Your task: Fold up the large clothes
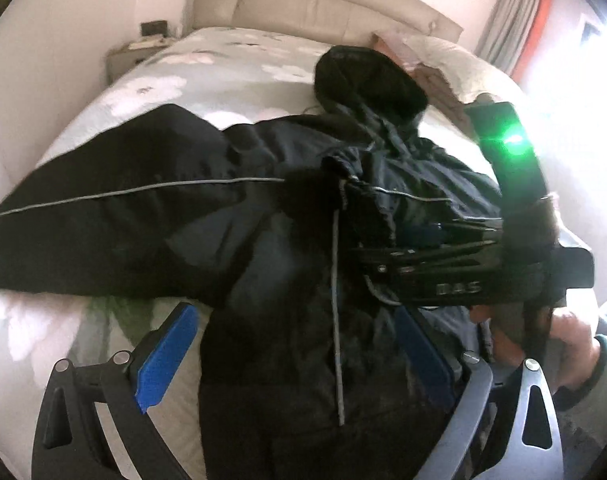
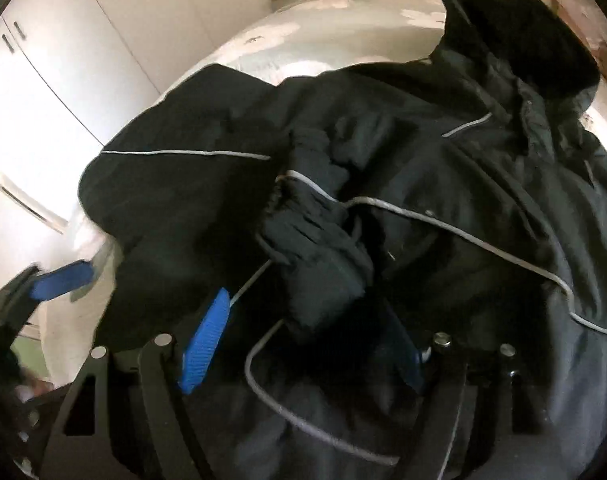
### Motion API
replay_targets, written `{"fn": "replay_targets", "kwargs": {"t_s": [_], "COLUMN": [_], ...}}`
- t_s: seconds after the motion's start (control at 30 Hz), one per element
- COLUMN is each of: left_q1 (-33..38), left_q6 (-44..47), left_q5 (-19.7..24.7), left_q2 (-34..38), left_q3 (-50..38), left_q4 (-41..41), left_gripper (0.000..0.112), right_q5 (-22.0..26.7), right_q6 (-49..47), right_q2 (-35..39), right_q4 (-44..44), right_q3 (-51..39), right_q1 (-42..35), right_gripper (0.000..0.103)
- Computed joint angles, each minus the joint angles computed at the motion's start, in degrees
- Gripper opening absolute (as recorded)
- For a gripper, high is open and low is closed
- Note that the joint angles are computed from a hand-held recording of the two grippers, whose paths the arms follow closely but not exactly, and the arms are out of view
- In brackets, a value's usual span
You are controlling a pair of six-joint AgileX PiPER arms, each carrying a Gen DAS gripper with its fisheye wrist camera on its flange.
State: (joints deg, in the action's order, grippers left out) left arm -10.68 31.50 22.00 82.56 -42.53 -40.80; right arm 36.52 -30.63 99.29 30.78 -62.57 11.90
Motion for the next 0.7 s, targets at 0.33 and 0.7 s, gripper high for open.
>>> {"fn": "replay_targets", "kwargs": {"t_s": [0.33,0.7], "left_q1": [-0.2,-4.8], "left_q6": [8.2,-10.5], "left_q5": [7.8,9.0], "left_q2": [9.6,26.9], "left_q3": [-12.6,-31.4], "left_q4": [-11.9,0.4], "left_gripper": [0.099,0.021], "right_q5": [1.0,2.8], "right_q6": [-8.6,-17.7], "right_q2": [-17.8,-13.8], "right_q4": [-3.0,1.8], "right_q3": [8.6,8.2], "right_q1": [-21.9,-40.8], "right_gripper": [0.073,0.073]}}
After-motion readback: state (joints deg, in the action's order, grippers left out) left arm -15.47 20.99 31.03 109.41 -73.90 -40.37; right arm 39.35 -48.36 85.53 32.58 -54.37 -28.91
